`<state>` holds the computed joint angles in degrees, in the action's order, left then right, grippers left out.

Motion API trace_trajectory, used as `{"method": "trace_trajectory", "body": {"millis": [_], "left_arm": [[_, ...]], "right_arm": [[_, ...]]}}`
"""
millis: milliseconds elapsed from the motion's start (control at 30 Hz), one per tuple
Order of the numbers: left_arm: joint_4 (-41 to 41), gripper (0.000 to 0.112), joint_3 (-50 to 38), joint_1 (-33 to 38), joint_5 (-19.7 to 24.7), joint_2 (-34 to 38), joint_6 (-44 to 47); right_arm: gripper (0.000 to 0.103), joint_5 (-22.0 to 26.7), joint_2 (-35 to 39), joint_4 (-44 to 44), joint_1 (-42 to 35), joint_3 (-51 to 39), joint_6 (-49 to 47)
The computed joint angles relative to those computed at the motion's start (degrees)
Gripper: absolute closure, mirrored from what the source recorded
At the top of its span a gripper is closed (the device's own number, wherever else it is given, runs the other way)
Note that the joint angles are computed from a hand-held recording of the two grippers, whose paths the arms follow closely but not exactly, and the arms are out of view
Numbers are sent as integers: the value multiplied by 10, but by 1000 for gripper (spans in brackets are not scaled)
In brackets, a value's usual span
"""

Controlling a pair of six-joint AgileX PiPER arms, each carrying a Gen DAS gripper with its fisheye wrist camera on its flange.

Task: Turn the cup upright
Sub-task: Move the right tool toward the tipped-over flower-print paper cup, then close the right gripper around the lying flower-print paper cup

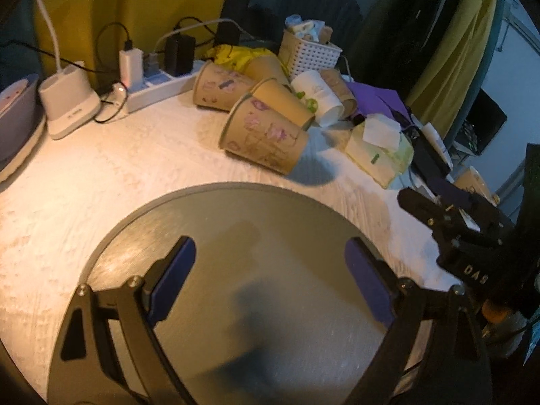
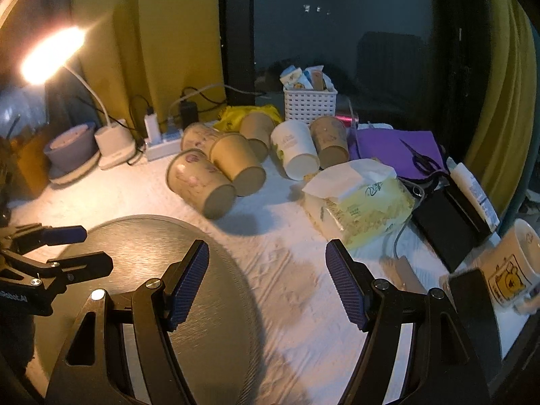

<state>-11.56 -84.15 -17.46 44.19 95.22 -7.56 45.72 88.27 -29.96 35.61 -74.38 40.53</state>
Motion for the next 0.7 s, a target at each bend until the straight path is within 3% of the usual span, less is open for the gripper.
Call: {"method": "trace_trajectory", "body": {"millis": [233, 700], "left_arm": [[-14, 21, -110, 2, 22, 88, -12], [-76, 21, -329, 38, 99, 248, -82]], "right_arm": [[32, -48, 35, 72, -59, -24, -111], [34, -62, 127, 148, -118, -130, -244]]}}
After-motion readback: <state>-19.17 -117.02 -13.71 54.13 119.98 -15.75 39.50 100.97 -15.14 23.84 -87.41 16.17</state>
